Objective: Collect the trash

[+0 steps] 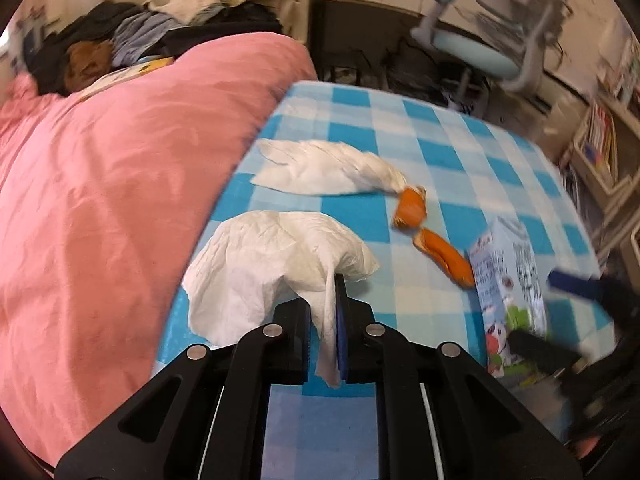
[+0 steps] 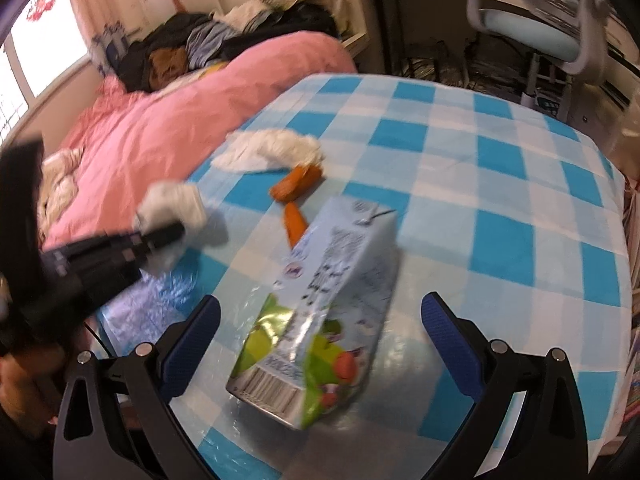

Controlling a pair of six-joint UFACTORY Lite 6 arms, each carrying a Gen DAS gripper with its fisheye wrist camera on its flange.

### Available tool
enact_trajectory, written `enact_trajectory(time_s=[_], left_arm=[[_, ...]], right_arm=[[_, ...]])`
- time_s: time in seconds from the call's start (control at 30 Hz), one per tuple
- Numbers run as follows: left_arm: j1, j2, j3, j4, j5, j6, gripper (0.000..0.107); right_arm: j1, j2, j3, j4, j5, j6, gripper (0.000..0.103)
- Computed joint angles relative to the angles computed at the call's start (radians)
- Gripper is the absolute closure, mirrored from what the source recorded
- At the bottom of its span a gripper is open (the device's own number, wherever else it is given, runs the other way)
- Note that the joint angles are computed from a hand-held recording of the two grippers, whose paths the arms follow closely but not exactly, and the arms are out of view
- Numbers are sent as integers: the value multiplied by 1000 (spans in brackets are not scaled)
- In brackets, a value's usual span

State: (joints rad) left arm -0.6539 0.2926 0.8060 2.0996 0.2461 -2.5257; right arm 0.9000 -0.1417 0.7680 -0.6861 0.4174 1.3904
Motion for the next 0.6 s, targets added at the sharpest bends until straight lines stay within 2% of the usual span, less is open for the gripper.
enact_trajectory(time_s=[0.1, 0.23, 0.3, 0.33, 0.4, 0.6], left_arm=[[0, -6, -3, 51, -1, -55, 97], [-21, -11, -1, 38, 11, -35, 97], [-27, -12, 3, 14, 15, -7, 97], [-26, -15, 1, 14, 14, -8, 97], [-21, -21, -2, 30, 10, -26, 97], [-2, -64, -37, 168, -4, -166, 97]], right_arm=[[16, 53, 23, -16, 8, 23, 6], [12, 90, 21, -44, 12, 63, 9], [0, 75, -3, -51, -10, 76, 25], [-8, 70, -11, -48, -28, 75, 28], [-14, 50, -27, -49, -31, 83, 42], [-56, -91, -146, 10, -136, 95, 43]])
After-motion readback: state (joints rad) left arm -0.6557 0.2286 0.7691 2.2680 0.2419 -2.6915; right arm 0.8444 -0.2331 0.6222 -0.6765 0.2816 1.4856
